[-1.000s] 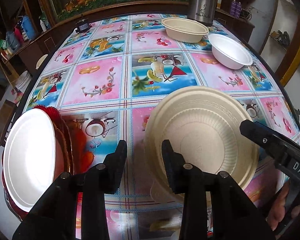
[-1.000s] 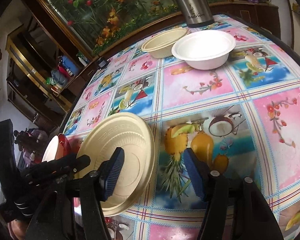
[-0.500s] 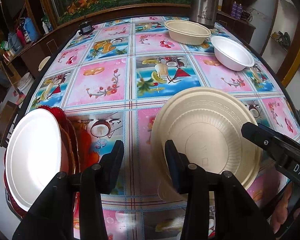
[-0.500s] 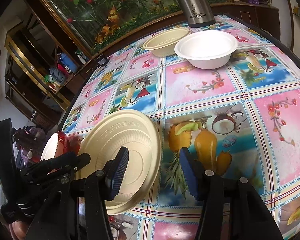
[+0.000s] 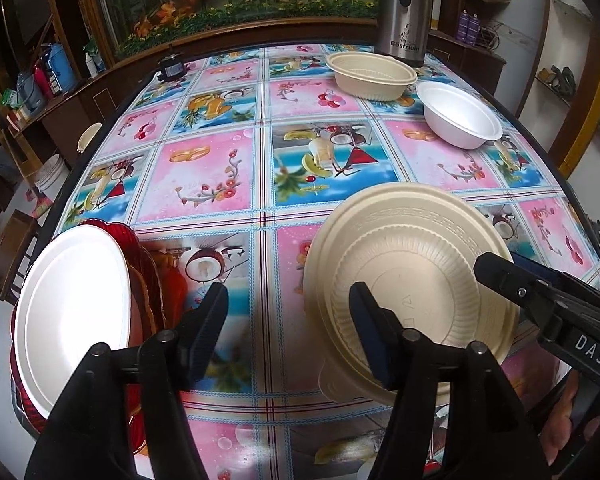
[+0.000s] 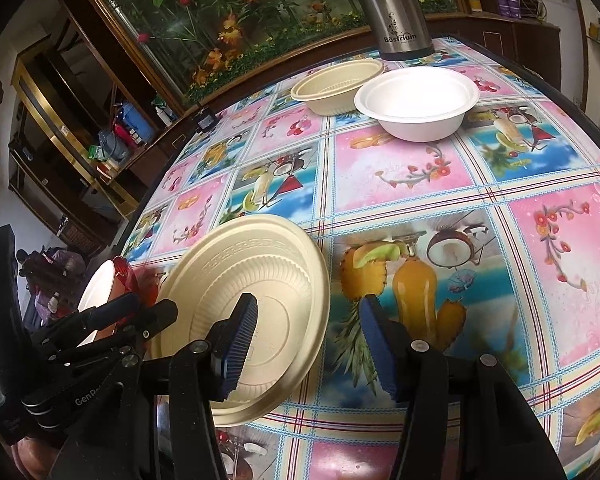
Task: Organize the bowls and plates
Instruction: 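Hold the beige bowl upright with the left gripper above the table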
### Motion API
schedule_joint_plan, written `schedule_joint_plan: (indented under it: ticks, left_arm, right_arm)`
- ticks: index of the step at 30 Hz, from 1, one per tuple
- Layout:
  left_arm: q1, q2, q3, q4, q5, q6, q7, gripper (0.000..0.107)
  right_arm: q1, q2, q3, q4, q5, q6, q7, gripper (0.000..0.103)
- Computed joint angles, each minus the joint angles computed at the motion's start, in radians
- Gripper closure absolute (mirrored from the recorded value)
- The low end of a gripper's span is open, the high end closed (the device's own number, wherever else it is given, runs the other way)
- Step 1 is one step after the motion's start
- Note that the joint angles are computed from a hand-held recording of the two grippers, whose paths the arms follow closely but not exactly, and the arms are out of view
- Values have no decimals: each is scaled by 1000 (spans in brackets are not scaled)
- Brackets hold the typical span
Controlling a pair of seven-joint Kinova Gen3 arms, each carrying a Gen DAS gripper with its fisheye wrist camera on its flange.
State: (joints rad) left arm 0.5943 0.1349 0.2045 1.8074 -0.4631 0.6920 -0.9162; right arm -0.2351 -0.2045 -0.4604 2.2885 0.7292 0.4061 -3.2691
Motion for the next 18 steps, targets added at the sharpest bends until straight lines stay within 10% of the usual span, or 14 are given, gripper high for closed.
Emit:
schedule_joint_plan:
  ticks: [18]
  left_arm:
    - [-1,-1,0,2,-4,-2,1,44]
  right_arm:
    - [16,-12,-24,7,43,6,-55,48]
